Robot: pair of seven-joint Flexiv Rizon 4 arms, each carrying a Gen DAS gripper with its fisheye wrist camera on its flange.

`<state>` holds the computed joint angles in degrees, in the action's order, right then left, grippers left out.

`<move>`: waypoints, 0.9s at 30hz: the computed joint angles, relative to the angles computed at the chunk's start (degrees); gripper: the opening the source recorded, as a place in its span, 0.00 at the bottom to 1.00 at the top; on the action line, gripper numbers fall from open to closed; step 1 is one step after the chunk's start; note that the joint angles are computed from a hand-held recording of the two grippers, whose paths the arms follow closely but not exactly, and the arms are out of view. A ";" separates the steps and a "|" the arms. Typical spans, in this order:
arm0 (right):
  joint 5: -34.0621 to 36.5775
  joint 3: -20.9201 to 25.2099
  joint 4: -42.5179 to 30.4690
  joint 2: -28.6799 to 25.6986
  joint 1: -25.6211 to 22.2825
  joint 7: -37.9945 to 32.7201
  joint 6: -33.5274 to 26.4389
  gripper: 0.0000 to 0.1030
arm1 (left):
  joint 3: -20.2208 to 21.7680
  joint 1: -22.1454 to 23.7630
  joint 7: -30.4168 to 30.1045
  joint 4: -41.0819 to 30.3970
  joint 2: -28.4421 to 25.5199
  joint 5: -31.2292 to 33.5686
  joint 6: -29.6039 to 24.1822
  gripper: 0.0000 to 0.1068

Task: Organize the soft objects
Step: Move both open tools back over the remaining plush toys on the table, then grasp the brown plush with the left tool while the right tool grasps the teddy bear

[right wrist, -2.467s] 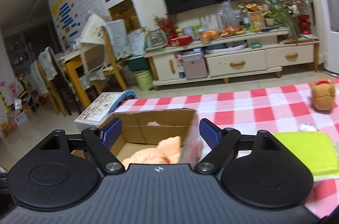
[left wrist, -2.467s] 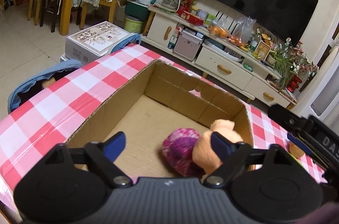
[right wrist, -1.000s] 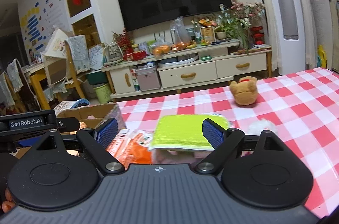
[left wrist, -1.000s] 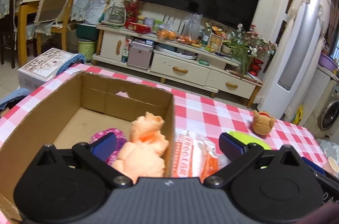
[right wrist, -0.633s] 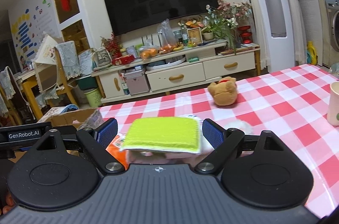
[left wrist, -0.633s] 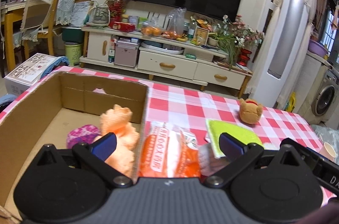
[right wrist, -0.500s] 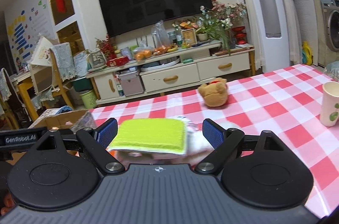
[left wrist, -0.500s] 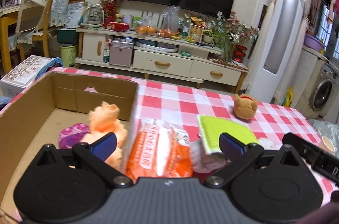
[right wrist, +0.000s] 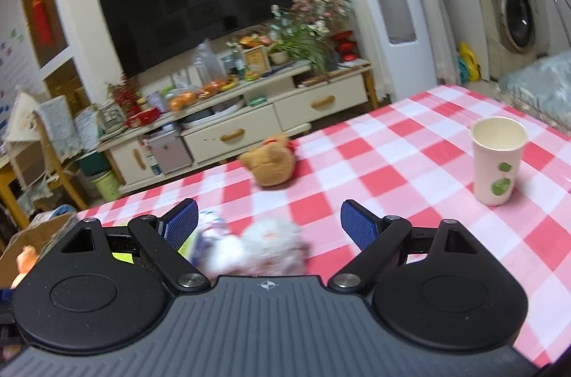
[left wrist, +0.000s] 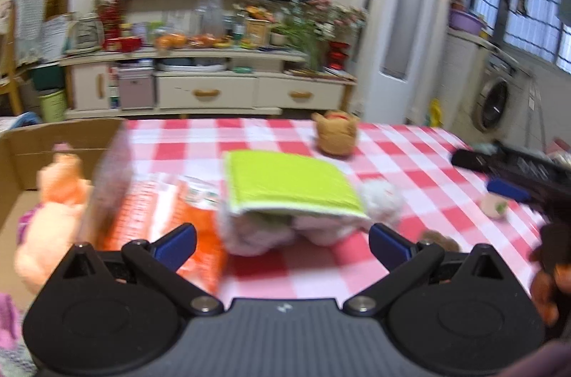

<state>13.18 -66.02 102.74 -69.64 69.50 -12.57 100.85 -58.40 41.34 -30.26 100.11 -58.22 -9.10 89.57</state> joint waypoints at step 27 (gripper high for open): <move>-24.82 60.67 -48.42 -0.39 -56.71 -24.40 -2.66 1.00 | 8.53 -13.49 14.03 0.87 1.61 -6.01 -5.88 0.90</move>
